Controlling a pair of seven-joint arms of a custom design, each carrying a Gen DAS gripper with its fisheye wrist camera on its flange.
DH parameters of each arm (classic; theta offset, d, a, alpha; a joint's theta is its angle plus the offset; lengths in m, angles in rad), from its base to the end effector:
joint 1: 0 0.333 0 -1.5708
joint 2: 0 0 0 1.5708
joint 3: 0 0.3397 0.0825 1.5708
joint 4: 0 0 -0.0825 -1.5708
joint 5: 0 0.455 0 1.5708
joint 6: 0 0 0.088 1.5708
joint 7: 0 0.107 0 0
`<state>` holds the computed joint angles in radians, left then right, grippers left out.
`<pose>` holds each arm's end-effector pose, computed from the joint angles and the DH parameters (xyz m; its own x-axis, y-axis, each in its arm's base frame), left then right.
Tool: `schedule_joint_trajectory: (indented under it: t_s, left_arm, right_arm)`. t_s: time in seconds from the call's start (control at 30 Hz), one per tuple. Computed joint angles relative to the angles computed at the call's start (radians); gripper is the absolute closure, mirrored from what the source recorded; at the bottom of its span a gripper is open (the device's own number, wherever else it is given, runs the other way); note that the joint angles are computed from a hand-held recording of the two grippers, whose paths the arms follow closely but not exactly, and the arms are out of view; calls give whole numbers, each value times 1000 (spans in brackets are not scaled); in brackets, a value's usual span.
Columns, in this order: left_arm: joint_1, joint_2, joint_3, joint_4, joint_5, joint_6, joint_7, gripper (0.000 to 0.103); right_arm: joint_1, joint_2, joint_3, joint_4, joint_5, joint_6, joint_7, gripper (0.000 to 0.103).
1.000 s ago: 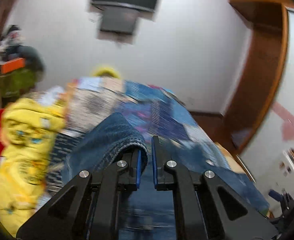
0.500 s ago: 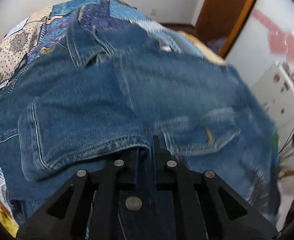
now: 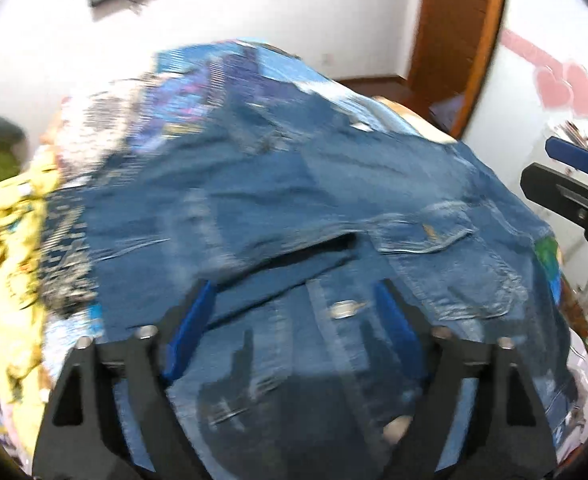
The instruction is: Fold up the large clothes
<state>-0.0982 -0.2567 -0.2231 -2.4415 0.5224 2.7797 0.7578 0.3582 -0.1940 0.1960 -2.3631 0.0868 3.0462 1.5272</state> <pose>0.5078 -0.1946 0.4389 0.0456 -0.9990 -0.0020 -0.7812 -0.0344 -0.6233 0.4920 0.3012 0.4912 0.5051 -0.8631 -0.0006 -0.5541 -0.3237 -0.7669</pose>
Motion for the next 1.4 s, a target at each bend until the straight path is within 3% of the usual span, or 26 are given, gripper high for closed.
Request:
schedule_joint_trajectory:
  t_s: [0.1, 0.2, 0.33, 0.5, 0.67, 0.77, 0.83, 0.9, 0.97, 1.03, 1.1, 1.4]
  left_arm:
    - [52, -109, -15, -78, 71, -23, -95, 8]
    - [77, -193, -4, -147, 64, -57, -129, 7]
    - [109, -283, 18, -237, 37, -81, -158, 6]
    - [140, -332, 46, -322, -12, -90, -192, 6]
    - [160, -340, 69, -363, -63, -79, -172, 6]
    - [179, -337, 68, -374, -74, -56, -178, 6]
    - [183, -324, 78, -378, -91, -26, -175, 6]
    - [188, -311, 78, -376, -104, -8, -172, 6]
    - [194, -300, 70, -370, -107, -3, -172, 6]
    - [197, -293, 60, -362, -107, -9, -174, 6]
    - [190, -290, 59, -354, -112, -13, -171, 6]
    - [180, -311, 19, -301, -73, -65, -187, 6]
  right_arm:
    - [42, 28, -8, 32, 21, -4, -48, 0]
    - [117, 81, -30, 93, 97, -39, -174, 0]
    - [158, 158, -23, 172, 172, -111, -323, 0]
    - [184, 306, -2, 314, 34, -235, -321, 0]
    - [229, 416, -24, 422, -87, -318, -292, 2]
    - [262, 474, -52, 484, -170, -364, -255, 15]
    - [263, 501, -54, 516, -177, -397, -260, 31]
    - [233, 517, -26, 534, -109, -412, -322, 31]
    - [202, 516, 1, 537, -23, -428, -388, 42]
    - [191, 523, 9, 556, 36, -450, -411, 69]
    - [184, 520, 11, 556, 91, -444, -412, 85]
    - [117, 408, 32, 491, 366, -343, -472, 87]
